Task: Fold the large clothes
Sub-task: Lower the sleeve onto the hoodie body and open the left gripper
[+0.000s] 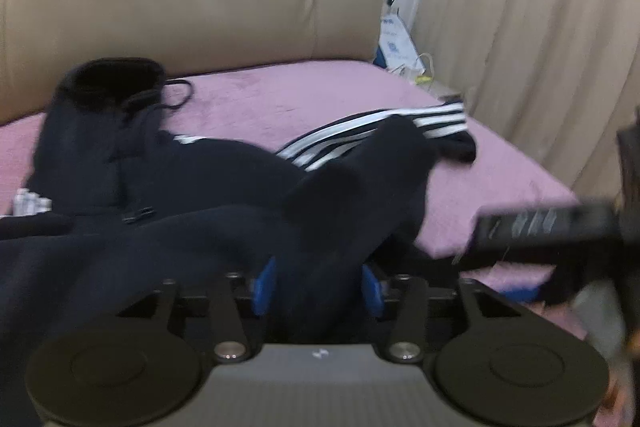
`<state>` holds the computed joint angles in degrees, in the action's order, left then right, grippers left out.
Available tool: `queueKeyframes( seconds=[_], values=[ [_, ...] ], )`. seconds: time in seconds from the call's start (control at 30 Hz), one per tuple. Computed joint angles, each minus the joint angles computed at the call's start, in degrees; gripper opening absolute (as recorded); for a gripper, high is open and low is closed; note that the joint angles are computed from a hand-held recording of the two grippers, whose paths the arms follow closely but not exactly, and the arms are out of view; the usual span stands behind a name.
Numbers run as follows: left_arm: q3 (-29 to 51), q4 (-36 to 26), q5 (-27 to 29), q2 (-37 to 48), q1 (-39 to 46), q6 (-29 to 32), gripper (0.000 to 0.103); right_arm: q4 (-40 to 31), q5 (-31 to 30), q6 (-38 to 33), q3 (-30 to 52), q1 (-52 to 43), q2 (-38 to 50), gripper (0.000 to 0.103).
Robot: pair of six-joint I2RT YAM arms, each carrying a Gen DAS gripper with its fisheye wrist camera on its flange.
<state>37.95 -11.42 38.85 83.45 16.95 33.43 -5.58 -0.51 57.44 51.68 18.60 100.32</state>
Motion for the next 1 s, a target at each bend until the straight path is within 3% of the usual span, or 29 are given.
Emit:
queueKeyframes(
  seconds=[0.07,0.27,0.47,0.53,0.63,0.7,0.8,0.83,0.87,0.9,0.93,0.97,1.0],
  values=[
    [2.8,-2.6,0.4,1.3,4.8,3.0,0.051,2.1,1.6,-0.8,-1.2,0.8,-2.0,0.102],
    [23.0,-15.1,0.8,14.2,18.1,0.0,0.052,1.7,3.0,-4.8,1.7,3.4,-3.6,0.102],
    [39.0,-12.2,-4.6,28.6,23.8,-4.5,0.059,-7.5,3.3,-10.4,14.0,4.2,6.0,0.102],
    [47.4,-17.7,-5.6,35.0,24.8,-4.4,0.059,-9.8,6.8,-12.5,18.0,4.9,9.3,0.102],
    [59.9,-25.6,-2.9,45.5,25.9,-6.0,0.059,-3.4,16.3,-20.2,19.0,6.2,12.7,0.102],
    [67.7,-29.9,-0.3,51.6,26.5,-8.4,0.058,-2.8,18.1,-25.8,22.3,5.6,16.2,0.102],
    [69.5,-27.4,2.5,54.4,26.9,-9.1,0.054,-2.2,12.6,-30.0,25.5,3.4,20.6,0.102],
    [67.4,-24.0,1.8,53.8,26.7,-9.1,0.042,-1.5,10.8,-29.7,25.4,2.8,21.2,0.1],
    [65.1,-21.1,1.3,52.8,26.5,-8.9,0.026,0.0,10.0,-28.7,24.1,2.6,21.0,0.094],
    [63.8,-19.7,2.1,52.3,26.5,-8.3,0.018,2.2,10.2,-27.4,22.3,2.6,20.4,0.089],
    [62.7,-19.3,3.1,51.7,26.8,-7.2,0.011,4.7,10.7,-26.4,20.2,2.8,19.7,0.068],
    [60.2,-16.7,3.7,50.4,26.9,-6.5,0.008,6.8,10.7,-26.3,18.7,2.7,19.2,0.039],
    [57.2,-13.2,3.9,48.8,26.9,-6.3,0.007,8.3,10.3,-26.3,17.8,2.8,18.6,0.037]
  ],
)
